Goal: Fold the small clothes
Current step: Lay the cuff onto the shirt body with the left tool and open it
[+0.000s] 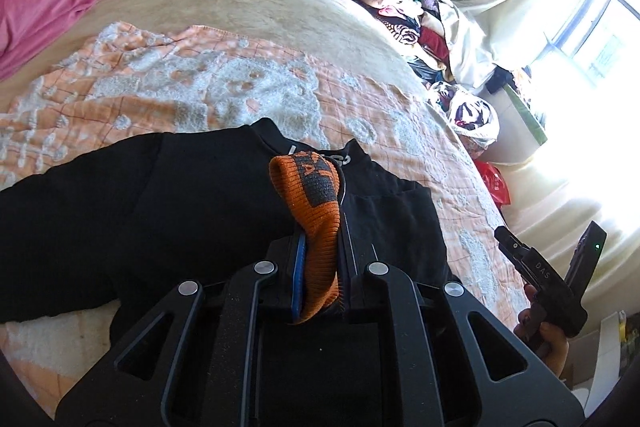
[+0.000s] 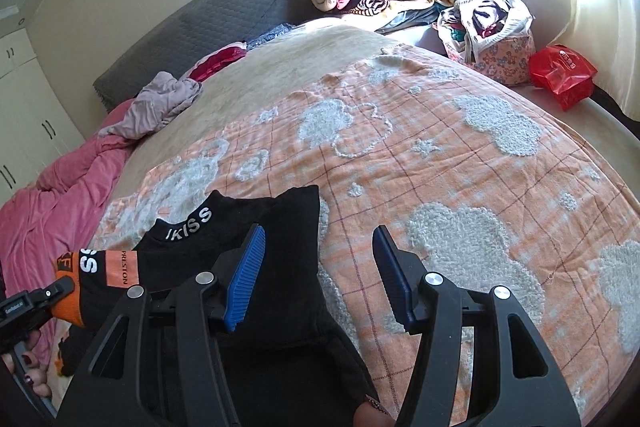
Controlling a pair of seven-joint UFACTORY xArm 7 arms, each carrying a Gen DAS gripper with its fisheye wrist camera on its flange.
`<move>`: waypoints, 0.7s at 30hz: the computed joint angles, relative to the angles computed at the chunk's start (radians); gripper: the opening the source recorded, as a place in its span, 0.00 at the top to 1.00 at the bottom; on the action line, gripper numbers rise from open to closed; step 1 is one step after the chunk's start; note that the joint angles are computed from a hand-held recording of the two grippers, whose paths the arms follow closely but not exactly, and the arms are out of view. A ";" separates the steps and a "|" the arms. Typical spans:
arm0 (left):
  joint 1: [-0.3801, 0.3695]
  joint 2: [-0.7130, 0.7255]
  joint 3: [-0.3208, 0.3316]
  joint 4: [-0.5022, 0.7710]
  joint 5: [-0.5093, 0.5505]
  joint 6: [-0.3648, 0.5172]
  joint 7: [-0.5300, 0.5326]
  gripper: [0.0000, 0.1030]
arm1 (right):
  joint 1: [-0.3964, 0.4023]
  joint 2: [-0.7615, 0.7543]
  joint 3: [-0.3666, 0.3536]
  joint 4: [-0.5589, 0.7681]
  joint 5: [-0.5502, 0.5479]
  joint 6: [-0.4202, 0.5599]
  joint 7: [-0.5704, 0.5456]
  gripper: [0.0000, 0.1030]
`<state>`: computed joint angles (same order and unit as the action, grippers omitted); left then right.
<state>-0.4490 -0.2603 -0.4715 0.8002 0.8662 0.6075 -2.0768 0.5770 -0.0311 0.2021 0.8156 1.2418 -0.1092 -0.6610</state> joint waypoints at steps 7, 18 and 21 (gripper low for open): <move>-0.017 -0.034 -0.012 -0.059 -0.079 0.060 0.018 0.91 | -0.002 0.007 0.018 -0.044 -0.310 -0.004 0.230 0.46; -0.054 0.020 -0.006 -0.020 -0.149 0.151 0.128 0.74 | -0.033 0.064 0.049 -0.053 -0.860 0.057 0.593 0.45; -0.074 0.092 0.029 -0.009 -0.191 0.124 0.180 0.68 | -0.056 0.089 0.067 -0.035 -0.927 0.108 0.635 0.44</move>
<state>-0.5231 -0.1682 -0.4421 0.7913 0.6750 0.7311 -1.8966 0.5205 0.0580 0.2690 0.7807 0.3144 -0.0010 -0.0262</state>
